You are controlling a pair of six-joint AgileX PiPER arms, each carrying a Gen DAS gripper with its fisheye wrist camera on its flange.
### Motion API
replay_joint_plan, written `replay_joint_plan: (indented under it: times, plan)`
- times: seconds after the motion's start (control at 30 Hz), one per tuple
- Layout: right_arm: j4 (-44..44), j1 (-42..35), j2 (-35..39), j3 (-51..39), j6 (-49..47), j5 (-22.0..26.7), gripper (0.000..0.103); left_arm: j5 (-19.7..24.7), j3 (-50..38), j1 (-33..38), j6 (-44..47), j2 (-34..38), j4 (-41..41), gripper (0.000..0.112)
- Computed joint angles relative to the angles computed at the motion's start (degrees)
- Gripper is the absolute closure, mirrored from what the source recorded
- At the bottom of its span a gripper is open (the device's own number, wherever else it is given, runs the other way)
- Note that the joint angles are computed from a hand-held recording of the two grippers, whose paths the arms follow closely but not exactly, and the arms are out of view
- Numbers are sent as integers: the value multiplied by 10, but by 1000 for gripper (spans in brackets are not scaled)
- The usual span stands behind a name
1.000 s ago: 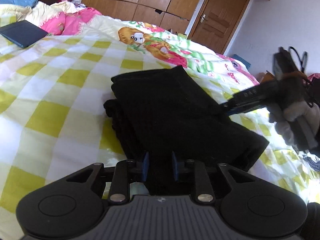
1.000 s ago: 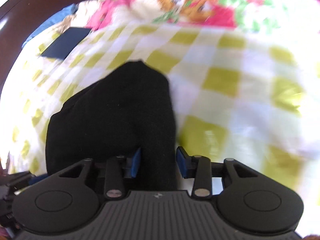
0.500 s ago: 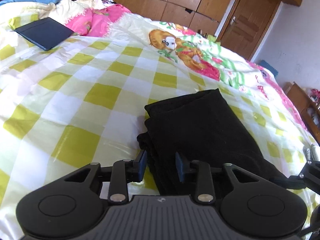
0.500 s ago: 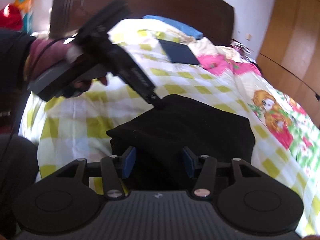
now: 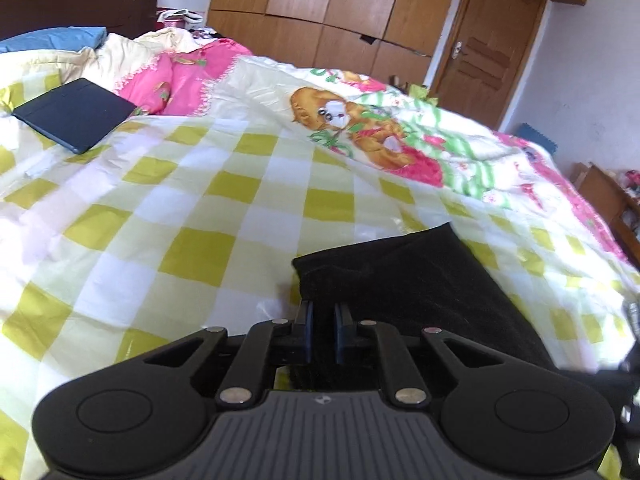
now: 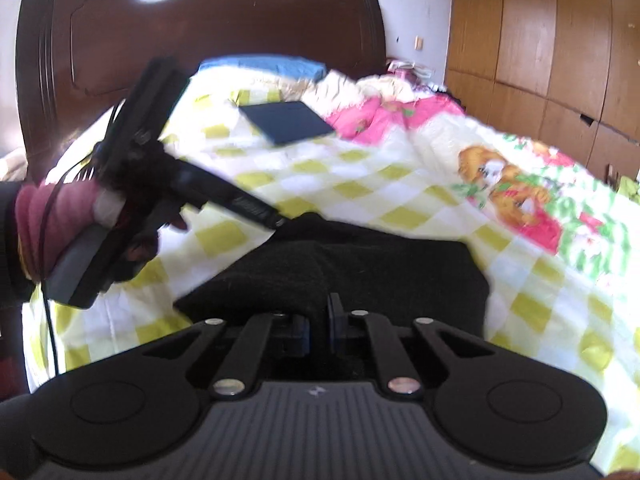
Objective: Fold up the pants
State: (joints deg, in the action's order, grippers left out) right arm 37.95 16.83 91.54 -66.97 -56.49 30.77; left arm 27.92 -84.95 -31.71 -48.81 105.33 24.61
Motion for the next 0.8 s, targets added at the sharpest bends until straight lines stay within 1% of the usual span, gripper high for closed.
replay_joint_plan:
  times: [0.03, 0.07, 0.1, 0.13, 0.17, 0.2, 0.23, 0.3, 0.37, 0.4, 0.43, 0.5, 0.53, 0.57, 0.6, 0.63, 0.67, 0.7, 0.73, 0.77, 0.8]
  plan:
    - [-34, 16, 13, 6, 32, -11, 83, 26, -16, -9, -11, 19, 34, 81]
    - [-46, 30, 16, 25, 42, -45, 82, 43, -21, -18, -24, 34, 74, 79]
    - [-37, 39, 13, 42, 30, -69, 82, 50, -19, -25, -40, 41, 107, 79]
    - [-43, 42, 2, 48, 32, -75, 82, 55, -15, -27, -54, 41, 128, 79]
    - [-26, 36, -14, 50, 22, -68, 82, 61, -11, -28, -65, 34, 136, 79]
    - [14, 18, -29, 47, -9, -39, 76, 72, -7, -30, -81, 26, 152, 79]
    - [63, -8, -39, 42, -44, 0, 69, 92, -4, -36, -104, 19, 183, 79]
    - [129, -60, -63, 38, -74, 62, 62, 132, 1, -51, -142, 4, 243, 79]
    - [186, -108, -79, 47, -102, 88, 57, 129, 24, -65, -184, -25, 280, 79]
    - [211, -125, -81, 55, -110, 79, 55, 121, 37, -75, -211, -40, 300, 79]
    - [220, -135, -80, 61, -111, 59, 54, 115, 45, -90, -232, -51, 318, 79]
    - [183, -129, -61, 62, -77, -1, 54, 90, 56, -112, -250, -62, 332, 79]
    - [156, -130, -46, 56, -50, -3, 53, 78, 55, -124, -241, -59, 322, 79]
    - [139, -137, -26, 46, -18, 17, 53, 78, 51, -136, -220, -50, 308, 79]
    - [120, -149, 2, 28, 24, 60, 53, 85, 51, -147, -204, -40, 301, 79]
    - [112, -157, 14, 25, 43, 80, 53, 92, 53, -154, -179, -26, 284, 78]
    - [110, -159, 10, 28, 39, 86, 53, 92, 59, -152, -161, -16, 263, 78]
    - [129, -168, 1, 30, 12, 99, 54, 74, 77, -145, -160, -12, 255, 77]
    - [149, -181, -3, 24, -1, 111, 56, 58, 96, -142, -174, -17, 269, 77]
    - [165, -192, -2, 11, -1, 122, 56, 52, 104, -141, -184, -24, 285, 76]
    - [186, -205, 10, -4, -3, 123, 55, 50, 102, -138, -175, -28, 277, 76]
